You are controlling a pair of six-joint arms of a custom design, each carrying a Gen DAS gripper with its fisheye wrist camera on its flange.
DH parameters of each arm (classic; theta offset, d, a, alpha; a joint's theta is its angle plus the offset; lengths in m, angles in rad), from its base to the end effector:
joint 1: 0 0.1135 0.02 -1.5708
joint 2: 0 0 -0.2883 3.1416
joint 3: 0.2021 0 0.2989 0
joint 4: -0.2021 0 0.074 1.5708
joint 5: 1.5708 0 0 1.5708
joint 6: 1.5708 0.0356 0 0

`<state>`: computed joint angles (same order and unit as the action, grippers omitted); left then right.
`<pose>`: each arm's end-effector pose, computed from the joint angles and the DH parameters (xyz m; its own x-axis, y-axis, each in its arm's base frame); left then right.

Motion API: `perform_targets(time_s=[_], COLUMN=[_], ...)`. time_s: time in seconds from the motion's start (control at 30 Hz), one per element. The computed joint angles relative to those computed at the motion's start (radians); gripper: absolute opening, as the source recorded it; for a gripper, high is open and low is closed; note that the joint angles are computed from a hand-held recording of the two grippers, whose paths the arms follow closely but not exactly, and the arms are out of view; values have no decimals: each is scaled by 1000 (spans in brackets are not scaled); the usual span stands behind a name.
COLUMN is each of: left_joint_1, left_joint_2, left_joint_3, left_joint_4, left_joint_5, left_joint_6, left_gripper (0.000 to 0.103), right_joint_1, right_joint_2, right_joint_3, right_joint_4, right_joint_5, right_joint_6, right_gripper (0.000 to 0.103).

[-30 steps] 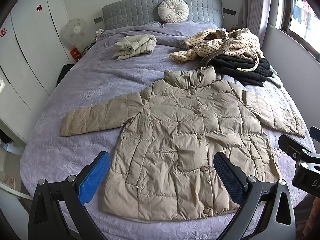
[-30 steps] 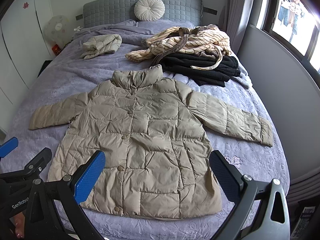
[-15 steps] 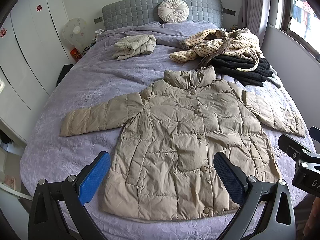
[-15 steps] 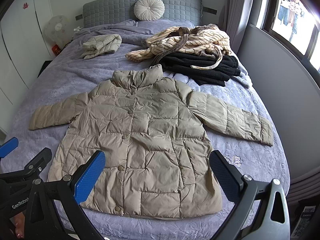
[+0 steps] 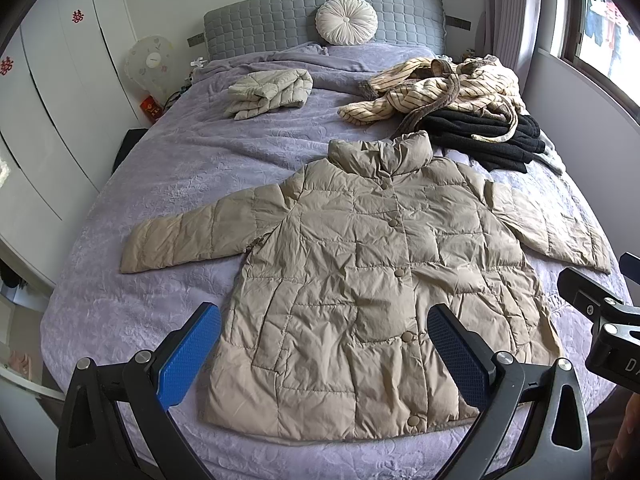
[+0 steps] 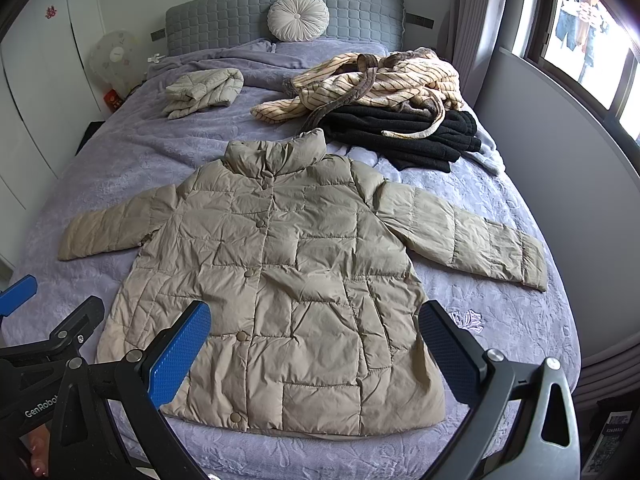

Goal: Fold large clothes

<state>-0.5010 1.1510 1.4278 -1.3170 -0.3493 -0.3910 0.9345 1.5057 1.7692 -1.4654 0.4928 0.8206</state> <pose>0.2007 -0.0960 0.4218 -0.8135 0.0372 -0.5804 -0.0115 0.9967 0.0800 0.1956 0.2364 0.4371 -0.8221 -0.0281 -0.5687 -0.0085 0.9993 -0.0371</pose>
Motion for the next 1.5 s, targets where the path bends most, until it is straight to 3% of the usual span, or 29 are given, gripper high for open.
perform_targets(time_s=[0.7,0.87,1.1,1.2,1.33,1.5], left_joint_1=[49,107,291,410,593,794], left_joint_2=[-34,-42,-74,-55,2,153], left_joint_3=[-58,-76,-135,-157,-191,-218], left_joint_4=[21,32,53,64,107,238], left_joint_5=[43,88,233,317,418,470], left_joint_6=[29,71,175,237,314,410], left_gripper=[103,103,103,103,103,103], right_joint_1=[2,-20,-49,-65,-73,-75], right_joint_2=[17,37,118,176,251,384], right_joint_3=[-5,-18,5,27,41,111], right_joint_4=[10,42,86,120,165,192], right_joint_5=[-21,-89,-210,-312,-426,-482], right_joint_6=[-1,-4,-9,-23,-31,-52], right_gripper=[103,103,103,103,103,103])
